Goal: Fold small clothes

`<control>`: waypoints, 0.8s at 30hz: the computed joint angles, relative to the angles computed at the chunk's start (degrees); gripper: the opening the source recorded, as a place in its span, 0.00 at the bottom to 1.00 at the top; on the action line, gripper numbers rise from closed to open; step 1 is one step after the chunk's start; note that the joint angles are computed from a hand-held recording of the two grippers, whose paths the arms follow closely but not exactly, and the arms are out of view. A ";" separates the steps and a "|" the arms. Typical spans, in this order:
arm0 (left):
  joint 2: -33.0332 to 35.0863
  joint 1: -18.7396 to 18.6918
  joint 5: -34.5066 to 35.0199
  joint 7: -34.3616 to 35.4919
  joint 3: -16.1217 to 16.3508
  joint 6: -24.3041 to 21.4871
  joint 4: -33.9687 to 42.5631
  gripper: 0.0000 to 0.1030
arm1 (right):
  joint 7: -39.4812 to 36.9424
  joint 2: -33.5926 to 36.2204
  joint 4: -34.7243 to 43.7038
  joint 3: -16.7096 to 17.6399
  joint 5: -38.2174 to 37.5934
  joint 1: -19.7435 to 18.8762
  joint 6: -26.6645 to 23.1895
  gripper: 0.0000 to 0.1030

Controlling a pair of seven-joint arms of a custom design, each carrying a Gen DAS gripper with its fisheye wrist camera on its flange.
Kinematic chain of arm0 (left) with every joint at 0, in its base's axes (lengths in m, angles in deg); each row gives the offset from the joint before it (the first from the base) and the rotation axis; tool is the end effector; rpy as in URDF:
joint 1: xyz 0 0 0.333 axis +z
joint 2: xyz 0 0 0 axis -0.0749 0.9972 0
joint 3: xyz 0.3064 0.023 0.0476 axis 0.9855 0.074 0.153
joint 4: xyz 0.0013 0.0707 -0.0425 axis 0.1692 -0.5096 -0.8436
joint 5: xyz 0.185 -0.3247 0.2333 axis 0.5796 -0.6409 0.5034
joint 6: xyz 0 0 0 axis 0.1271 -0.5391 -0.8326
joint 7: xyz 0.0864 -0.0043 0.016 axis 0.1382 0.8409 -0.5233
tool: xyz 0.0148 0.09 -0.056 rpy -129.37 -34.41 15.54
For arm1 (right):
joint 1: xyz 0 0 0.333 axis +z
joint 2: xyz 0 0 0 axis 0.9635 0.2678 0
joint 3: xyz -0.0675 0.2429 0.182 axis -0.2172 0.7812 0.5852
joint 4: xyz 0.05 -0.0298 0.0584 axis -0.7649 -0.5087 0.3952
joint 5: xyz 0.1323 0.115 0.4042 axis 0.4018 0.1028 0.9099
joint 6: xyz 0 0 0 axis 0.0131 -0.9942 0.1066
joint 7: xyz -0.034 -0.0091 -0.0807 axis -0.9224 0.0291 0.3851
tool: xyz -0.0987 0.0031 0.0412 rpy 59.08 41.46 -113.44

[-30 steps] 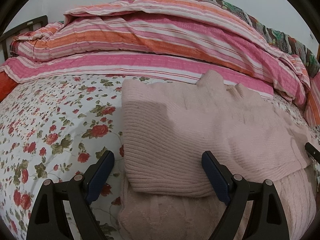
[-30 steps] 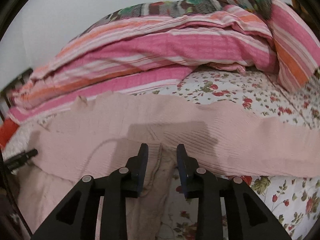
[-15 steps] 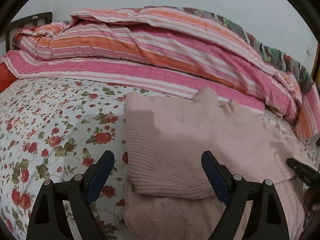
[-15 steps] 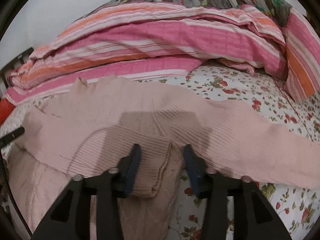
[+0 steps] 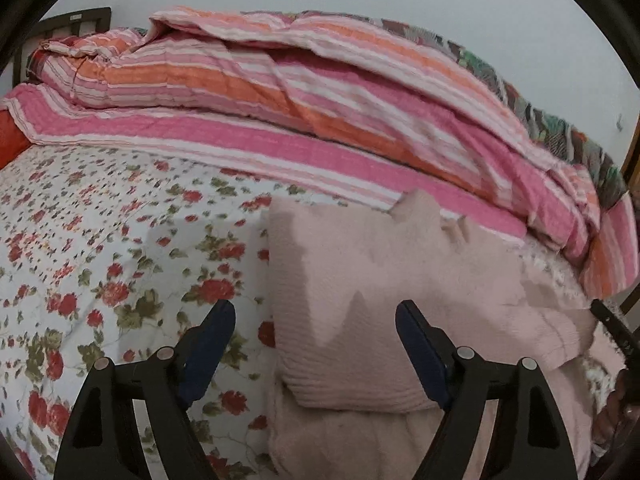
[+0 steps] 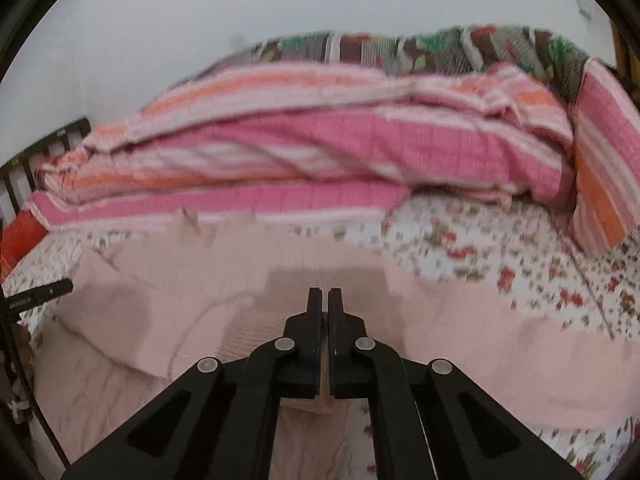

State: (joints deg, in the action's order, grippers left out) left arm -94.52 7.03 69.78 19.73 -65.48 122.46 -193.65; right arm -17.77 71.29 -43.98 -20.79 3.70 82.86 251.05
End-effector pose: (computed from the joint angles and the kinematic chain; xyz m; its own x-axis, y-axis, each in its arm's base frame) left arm 0.5198 -0.0150 0.3992 0.5730 -0.7785 0.2562 -0.4365 -0.5544 -0.7086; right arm 0.6967 0.1547 0.4237 0.5736 -0.8166 -0.0638 -0.5069 -0.2927 -0.8108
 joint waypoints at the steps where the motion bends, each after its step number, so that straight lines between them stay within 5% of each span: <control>1: -0.07 0.25 1.23 -0.86 -0.39 -0.25 0.29 0.78 | -0.27 0.30 0.28 0.03 0.00 0.25 1.33 0.02; 5: 0.30 0.62 6.70 -4.73 -0.91 0.94 1.43 0.78 | 10.38 2.98 1.95 -3.51 -10.24 2.88 1.44 0.02; 9: 3.26 -2.44 -1.47 6.15 0.16 -2.00 3.04 0.78 | 25.31 5.88 3.62 -8.80 -27.07 7.17 -1.95 0.04; 11: 6.12 -4.88 -12.28 17.28 1.39 -4.69 4.32 0.78 | 24.08 4.86 2.03 -6.90 -27.91 5.84 0.12 0.10; 12: 7.70 -6.39 -16.59 21.57 2.42 -5.97 5.12 0.79 | 23.29 4.36 1.51 -5.95 -27.73 4.93 -0.01 0.23; 17: 7.64 -5.99 -15.65 21.97 1.43 -6.78 5.23 0.82 | 21.35 0.66 -1.30 -4.23 -25.25 2.13 1.36 0.37; 22: 7.32 -5.90 -15.49 21.78 1.42 -6.54 4.88 0.84 | 19.98 -2.93 -2.50 -5.11 -21.65 -1.31 3.61 0.66; 24: 7.46 -5.91 -15.64 21.99 1.44 -6.64 5.06 0.85 | 21.36 -2.98 -2.81 -6.92 -22.74 -2.06 4.12 0.66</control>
